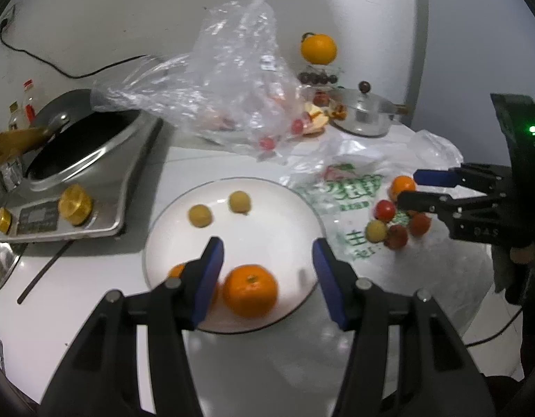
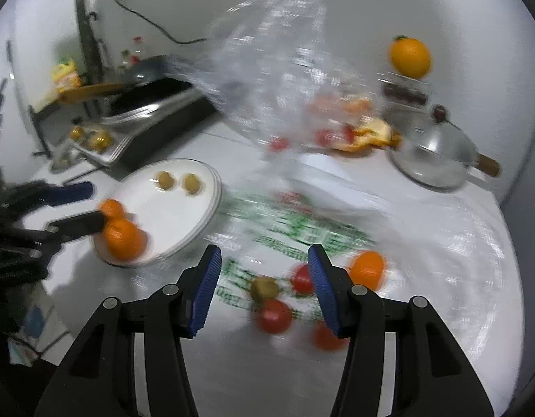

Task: Organize fruits
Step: 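Move both grippers to the plastic bag and close the right gripper on an orange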

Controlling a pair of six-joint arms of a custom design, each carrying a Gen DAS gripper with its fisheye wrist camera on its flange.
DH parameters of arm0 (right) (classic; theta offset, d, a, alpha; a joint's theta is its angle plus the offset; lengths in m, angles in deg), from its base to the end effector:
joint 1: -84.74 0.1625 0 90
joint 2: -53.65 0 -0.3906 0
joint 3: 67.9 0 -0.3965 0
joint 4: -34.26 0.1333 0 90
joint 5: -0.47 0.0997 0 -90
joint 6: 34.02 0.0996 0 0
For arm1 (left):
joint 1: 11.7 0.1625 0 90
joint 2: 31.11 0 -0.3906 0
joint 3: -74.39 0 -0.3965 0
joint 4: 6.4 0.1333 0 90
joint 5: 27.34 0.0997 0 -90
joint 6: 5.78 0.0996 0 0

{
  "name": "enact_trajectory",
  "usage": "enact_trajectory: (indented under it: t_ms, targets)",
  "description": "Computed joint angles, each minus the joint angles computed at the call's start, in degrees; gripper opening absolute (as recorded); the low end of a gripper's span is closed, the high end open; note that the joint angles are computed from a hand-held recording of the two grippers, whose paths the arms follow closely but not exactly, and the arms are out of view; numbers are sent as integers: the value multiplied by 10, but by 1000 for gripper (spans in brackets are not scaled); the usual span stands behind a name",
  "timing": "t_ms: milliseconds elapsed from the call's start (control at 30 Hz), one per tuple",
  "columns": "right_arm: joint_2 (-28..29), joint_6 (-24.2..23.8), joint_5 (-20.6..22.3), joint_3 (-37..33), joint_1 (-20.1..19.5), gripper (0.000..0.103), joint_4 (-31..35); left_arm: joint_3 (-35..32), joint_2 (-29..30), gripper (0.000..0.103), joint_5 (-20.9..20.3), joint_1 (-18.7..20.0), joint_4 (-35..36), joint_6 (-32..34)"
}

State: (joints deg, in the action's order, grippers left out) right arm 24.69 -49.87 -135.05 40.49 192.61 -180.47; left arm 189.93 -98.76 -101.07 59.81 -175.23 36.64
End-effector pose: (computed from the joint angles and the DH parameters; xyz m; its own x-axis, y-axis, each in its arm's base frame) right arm 0.2232 -0.4894 -0.0164 -0.7323 0.0747 0.6769 -0.4323 0.7171 -0.5467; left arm -0.0213 -0.5719 0.1989 -0.5223 0.6726 -0.5242 0.8457 0.4873 -0.2175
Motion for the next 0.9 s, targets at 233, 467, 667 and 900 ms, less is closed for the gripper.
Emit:
enact_trajectory:
  t_ms: [233, 467, 667, 900]
  targets:
    - [-8, -45, -49, 20, -16, 55, -24, 10, 12, 55, 3, -21, -3, -11]
    - [-12, -85, -60, 22, -26, 55, -26, 19, 29, 55, 0, -41, -2, -24]
    - [-20, -133, -51, 18, -36, 55, -13, 20, 45, 55, 0, -52, -8, -35]
    - [-16, -189, -42, -4, -45, 55, 25, 21, 55, 55, 3, -59, -4, -44]
